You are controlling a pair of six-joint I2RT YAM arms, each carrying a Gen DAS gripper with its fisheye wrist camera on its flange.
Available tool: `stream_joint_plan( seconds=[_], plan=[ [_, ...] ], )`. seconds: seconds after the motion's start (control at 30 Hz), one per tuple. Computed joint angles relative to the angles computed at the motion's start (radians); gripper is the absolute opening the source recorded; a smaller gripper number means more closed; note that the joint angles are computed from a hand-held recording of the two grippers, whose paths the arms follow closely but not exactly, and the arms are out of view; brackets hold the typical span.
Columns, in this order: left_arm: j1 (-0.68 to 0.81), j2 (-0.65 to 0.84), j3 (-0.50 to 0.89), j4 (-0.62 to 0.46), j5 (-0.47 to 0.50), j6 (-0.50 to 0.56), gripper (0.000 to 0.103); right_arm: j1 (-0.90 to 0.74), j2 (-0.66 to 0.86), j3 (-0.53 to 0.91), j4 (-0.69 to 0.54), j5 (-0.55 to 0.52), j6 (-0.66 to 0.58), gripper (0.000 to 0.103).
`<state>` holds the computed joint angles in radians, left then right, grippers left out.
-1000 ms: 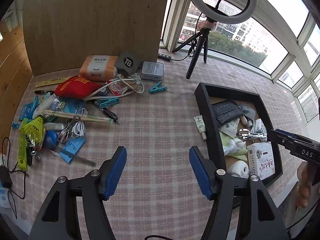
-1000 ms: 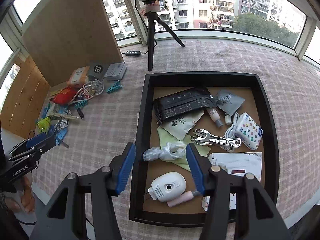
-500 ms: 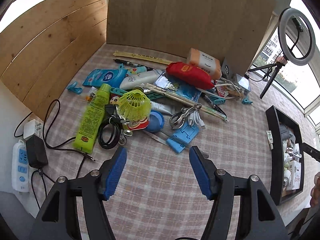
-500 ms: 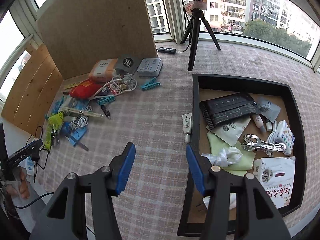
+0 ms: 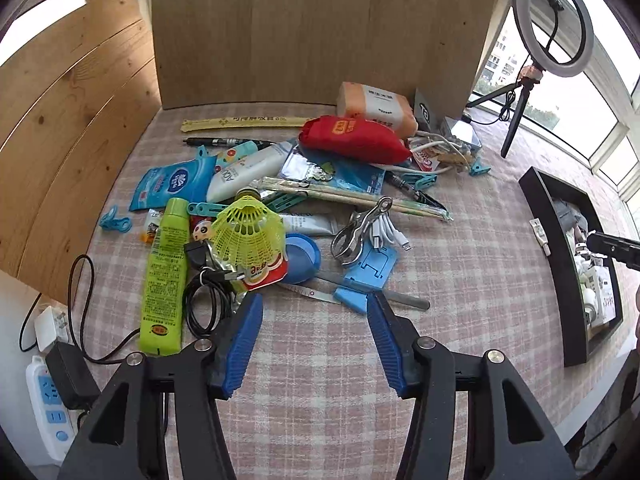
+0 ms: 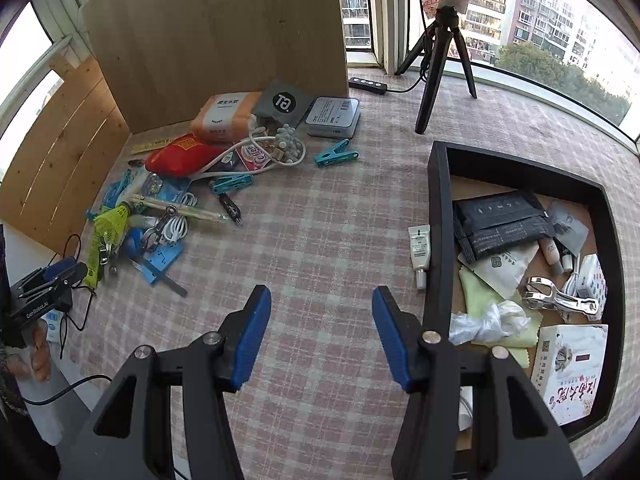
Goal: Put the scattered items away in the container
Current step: 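Move the right gripper toward a white tube while the left gripper returns to the pile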
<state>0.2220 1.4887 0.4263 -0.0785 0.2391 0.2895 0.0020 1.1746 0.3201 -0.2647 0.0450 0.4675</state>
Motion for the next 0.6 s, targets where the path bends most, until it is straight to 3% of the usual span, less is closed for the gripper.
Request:
stream_joint_plan(
  seconds=[0.27, 0.6],
  plan=[
    [-0.152, 0.244, 0.125, 0.056, -0.075, 0.041, 0.040, -0.073, 0.248, 0.127, 0.116, -0.076, 0.015, 0.052],
    [-0.146, 0.344, 0.209, 0.043, -0.041, 0.080, 0.039, -0.232, 0.427, 0.281, 0.135, -0.101, -0.049, 0.051]
  ],
)
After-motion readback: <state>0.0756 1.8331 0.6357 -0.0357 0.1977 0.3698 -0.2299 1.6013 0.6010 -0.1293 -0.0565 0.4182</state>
